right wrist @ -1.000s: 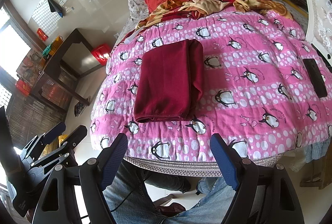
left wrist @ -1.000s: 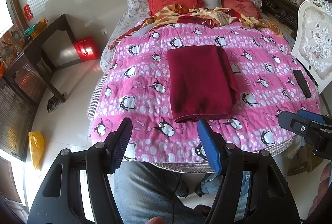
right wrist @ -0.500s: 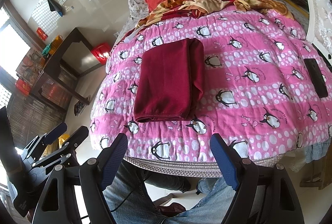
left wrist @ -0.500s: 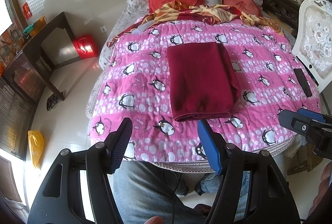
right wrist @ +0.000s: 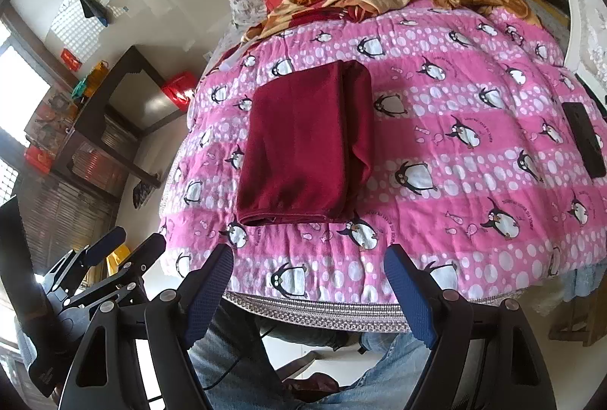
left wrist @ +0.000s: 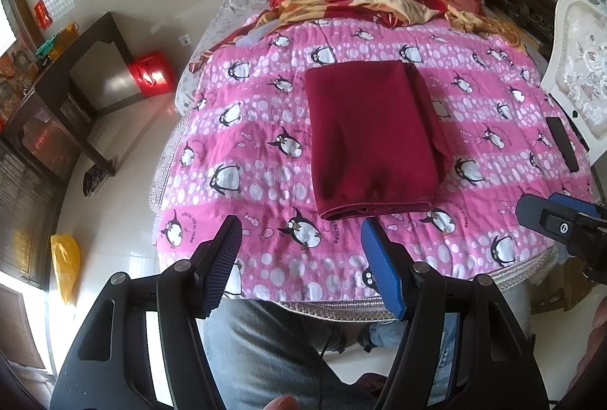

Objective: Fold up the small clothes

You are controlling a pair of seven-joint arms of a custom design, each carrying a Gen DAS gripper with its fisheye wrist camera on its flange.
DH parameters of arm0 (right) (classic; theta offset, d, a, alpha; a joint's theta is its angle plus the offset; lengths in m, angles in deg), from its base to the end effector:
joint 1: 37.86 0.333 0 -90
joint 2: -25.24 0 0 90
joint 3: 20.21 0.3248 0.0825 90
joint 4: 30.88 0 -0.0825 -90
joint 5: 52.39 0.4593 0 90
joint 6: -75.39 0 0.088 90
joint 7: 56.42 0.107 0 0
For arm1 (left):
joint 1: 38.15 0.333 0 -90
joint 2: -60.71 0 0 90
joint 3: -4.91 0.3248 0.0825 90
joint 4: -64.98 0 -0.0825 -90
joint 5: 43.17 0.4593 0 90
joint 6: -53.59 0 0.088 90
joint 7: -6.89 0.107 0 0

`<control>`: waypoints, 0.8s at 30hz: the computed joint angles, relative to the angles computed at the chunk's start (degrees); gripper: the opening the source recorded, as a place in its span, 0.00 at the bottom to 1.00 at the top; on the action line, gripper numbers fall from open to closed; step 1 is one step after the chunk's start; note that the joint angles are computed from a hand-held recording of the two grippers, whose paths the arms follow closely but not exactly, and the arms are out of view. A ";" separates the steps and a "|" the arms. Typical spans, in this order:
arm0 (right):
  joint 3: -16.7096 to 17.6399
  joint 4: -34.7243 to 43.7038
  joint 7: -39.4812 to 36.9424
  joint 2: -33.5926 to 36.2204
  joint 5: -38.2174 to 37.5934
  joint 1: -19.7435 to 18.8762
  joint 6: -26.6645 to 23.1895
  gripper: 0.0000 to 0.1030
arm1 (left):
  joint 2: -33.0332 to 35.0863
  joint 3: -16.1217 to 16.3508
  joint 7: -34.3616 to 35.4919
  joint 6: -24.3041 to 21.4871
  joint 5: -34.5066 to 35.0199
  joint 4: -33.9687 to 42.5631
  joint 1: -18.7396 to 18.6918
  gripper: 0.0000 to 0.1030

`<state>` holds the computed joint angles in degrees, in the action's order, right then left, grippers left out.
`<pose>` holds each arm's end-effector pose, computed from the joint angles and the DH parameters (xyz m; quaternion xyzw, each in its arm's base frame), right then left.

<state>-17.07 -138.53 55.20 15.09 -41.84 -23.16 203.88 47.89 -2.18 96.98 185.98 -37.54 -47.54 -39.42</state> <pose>0.5886 0.1976 0.6429 -0.6305 0.7248 -0.0414 0.2747 0.6003 -0.0926 0.6285 -0.6075 0.7411 -0.1739 0.2267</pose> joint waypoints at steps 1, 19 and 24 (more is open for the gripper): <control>-0.10 0.40 -0.16 0.50 0.11 -0.03 -0.16 0.77 | 0.84 0.02 0.20 -0.30 0.00 0.77 0.00 0.64; -0.87 8.14 -2.69 9.20 1.66 -1.63 -3.71 0.77 | 10.65 -0.15 0.04 -4.60 1.87 9.38 -0.39 0.64; -0.84 9.73 -3.04 11.03 2.01 -1.94 -4.59 0.77 | 12.46 -0.07 0.04 -5.48 1.99 11.12 -0.53 0.64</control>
<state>-17.92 -128.80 52.16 26.11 -39.83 -25.10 199.29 60.35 -2.26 97.02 180.50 -35.55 -36.42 -39.95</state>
